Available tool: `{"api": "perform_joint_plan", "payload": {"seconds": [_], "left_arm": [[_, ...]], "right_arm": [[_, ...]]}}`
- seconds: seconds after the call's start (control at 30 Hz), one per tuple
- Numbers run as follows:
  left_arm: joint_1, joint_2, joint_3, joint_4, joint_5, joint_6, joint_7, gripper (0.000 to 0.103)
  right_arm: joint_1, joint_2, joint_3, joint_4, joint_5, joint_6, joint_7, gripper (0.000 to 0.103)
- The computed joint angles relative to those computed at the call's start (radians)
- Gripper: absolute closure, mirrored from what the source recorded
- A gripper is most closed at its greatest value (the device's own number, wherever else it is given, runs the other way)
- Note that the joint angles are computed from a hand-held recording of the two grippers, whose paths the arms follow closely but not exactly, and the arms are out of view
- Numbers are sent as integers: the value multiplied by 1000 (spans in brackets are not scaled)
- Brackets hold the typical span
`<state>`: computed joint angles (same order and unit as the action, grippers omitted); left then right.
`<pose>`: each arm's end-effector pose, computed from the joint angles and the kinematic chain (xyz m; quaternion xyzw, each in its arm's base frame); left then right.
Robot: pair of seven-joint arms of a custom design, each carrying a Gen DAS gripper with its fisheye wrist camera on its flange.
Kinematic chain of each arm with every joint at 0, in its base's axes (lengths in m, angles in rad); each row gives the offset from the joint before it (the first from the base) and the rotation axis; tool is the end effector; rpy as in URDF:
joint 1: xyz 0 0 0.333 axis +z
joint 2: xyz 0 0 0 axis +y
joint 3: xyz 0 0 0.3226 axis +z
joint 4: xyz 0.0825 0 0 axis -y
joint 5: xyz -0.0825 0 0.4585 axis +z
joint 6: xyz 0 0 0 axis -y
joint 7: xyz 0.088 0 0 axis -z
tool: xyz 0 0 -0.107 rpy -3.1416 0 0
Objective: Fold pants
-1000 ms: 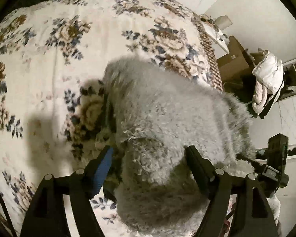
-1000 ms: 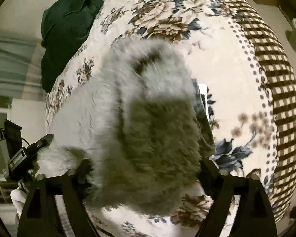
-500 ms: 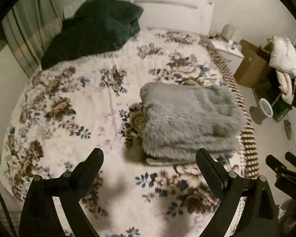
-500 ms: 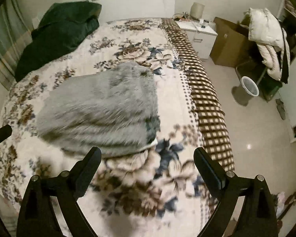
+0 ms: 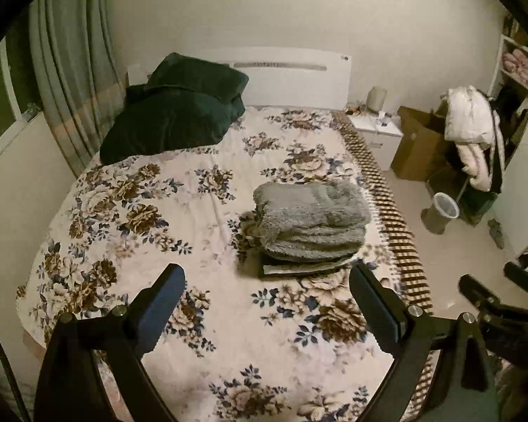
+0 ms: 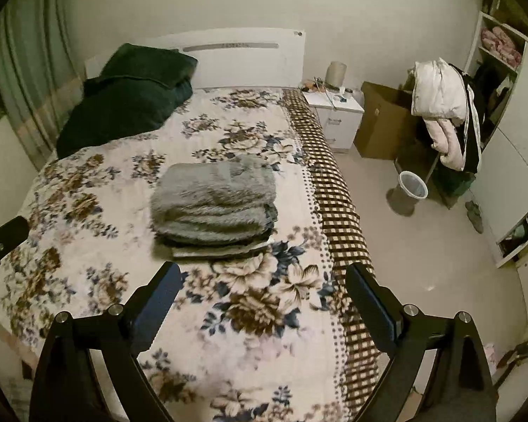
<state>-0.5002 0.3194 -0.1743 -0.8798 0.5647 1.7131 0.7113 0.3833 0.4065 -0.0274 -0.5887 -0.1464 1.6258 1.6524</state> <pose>0.5967 -0.3713 0.8200 -0.7473 0.5642 -0.2394 0.2568 0.6367 0.2288 0.8821 -0.7458 0.5851 -0.2298 0.2206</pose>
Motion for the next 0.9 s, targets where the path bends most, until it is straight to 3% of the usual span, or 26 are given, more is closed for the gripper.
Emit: {"api": "perform_joint_plan", "payload": {"seconds": [0.07,0.17,0.67,0.9], "left_arm": [[-13,-46,-3,-40,26,1,-14,7],[-20,-109,-21,-97,62,4,-37,7],[-28,-276,-139,-232,167,-8,-86,7],[-23,-284,-164,-246,187,-9,-96,7]], "right_arm": [[18,-128,4,-154,-21,42,27,6],[22,-244,34,-254,-52,59,50,6],[-13,-490,167,-312,-163,-1,94,6],[-42,-511,191,-305,-129,-51,101,6]]}}
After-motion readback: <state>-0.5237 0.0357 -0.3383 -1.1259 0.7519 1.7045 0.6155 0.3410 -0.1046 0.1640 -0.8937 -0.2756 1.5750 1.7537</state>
